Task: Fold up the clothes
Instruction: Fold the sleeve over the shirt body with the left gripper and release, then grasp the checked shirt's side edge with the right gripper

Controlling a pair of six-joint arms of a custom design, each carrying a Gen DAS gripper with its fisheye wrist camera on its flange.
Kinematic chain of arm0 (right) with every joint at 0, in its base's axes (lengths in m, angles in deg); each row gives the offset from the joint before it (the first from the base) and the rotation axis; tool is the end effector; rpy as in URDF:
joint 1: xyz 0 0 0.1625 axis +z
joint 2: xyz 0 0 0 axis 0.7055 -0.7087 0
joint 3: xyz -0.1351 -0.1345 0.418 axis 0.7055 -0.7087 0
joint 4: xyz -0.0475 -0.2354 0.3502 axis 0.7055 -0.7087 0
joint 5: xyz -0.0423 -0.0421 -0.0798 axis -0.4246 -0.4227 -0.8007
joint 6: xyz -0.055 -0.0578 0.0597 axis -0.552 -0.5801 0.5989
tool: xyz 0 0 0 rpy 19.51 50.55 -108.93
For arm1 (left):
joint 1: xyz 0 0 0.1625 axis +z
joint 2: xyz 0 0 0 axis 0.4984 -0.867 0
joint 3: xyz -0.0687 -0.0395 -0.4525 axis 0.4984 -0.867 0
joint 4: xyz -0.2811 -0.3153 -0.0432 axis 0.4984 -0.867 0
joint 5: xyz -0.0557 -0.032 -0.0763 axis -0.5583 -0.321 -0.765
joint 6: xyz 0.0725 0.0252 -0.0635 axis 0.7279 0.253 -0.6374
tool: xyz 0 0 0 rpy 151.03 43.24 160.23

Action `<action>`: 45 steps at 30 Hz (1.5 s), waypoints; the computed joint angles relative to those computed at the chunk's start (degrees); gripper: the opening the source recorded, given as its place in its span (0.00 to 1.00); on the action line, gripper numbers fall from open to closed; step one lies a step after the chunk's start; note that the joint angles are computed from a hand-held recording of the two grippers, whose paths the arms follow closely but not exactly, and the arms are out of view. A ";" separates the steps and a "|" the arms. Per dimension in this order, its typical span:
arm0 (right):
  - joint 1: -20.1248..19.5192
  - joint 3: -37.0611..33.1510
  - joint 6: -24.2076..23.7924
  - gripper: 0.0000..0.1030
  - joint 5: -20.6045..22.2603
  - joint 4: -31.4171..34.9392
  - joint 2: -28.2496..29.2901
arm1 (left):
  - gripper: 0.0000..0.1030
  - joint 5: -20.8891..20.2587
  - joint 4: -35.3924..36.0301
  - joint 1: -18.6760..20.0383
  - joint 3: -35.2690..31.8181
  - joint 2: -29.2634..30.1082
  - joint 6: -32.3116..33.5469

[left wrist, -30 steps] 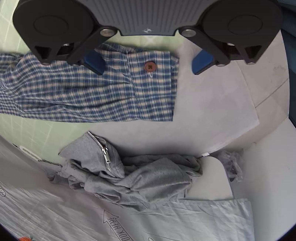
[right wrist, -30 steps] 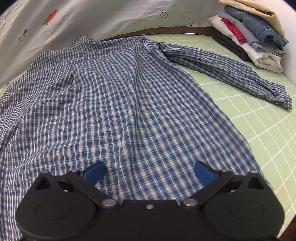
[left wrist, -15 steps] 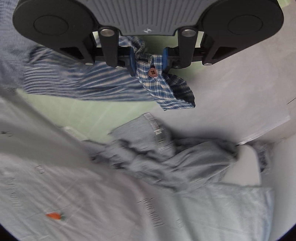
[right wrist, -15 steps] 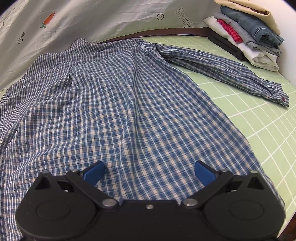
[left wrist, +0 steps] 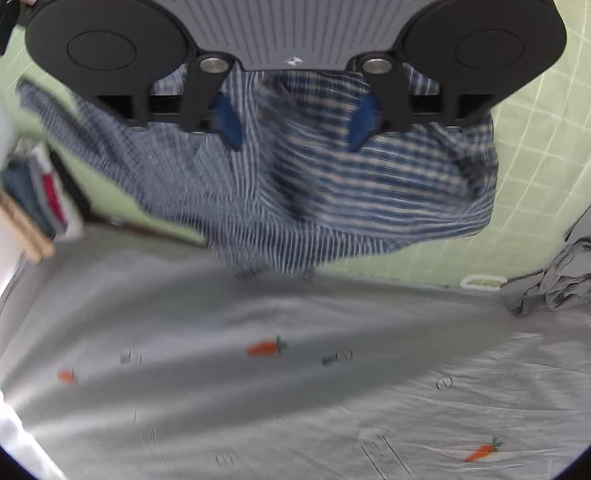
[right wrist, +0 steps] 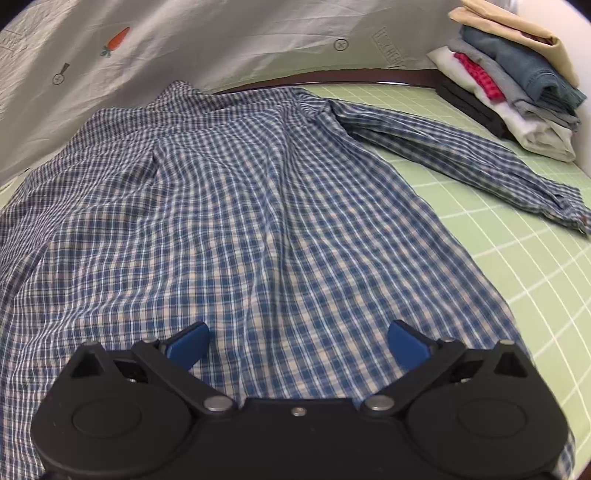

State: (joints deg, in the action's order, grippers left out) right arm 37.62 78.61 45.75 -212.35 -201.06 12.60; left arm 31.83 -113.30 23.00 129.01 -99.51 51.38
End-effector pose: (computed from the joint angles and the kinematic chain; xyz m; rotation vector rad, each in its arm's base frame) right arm -0.0201 -0.7511 0.3593 0.0373 -2.1791 0.9068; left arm -0.3772 -0.8257 0.0728 0.4354 2.4773 -1.0356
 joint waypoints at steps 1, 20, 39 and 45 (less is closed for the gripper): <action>-0.14 -0.10 0.13 1.00 0.53 0.50 -0.17 | 0.82 1.41 2.69 -0.41 -0.87 0.66 -1.19; 2.16 -9.49 1.43 1.00 7.86 9.51 3.60 | 0.85 15.32 41.00 2.31 2.92 -5.40 -33.38; 9.01 -18.82 -11.00 0.88 9.14 14.51 14.54 | 1.00 15.15 31.29 3.11 5.91 -5.40 -24.18; 8.51 -19.43 -6.85 0.74 9.25 20.83 14.61 | 1.00 15.73 30.04 3.11 6.04 -5.16 -23.96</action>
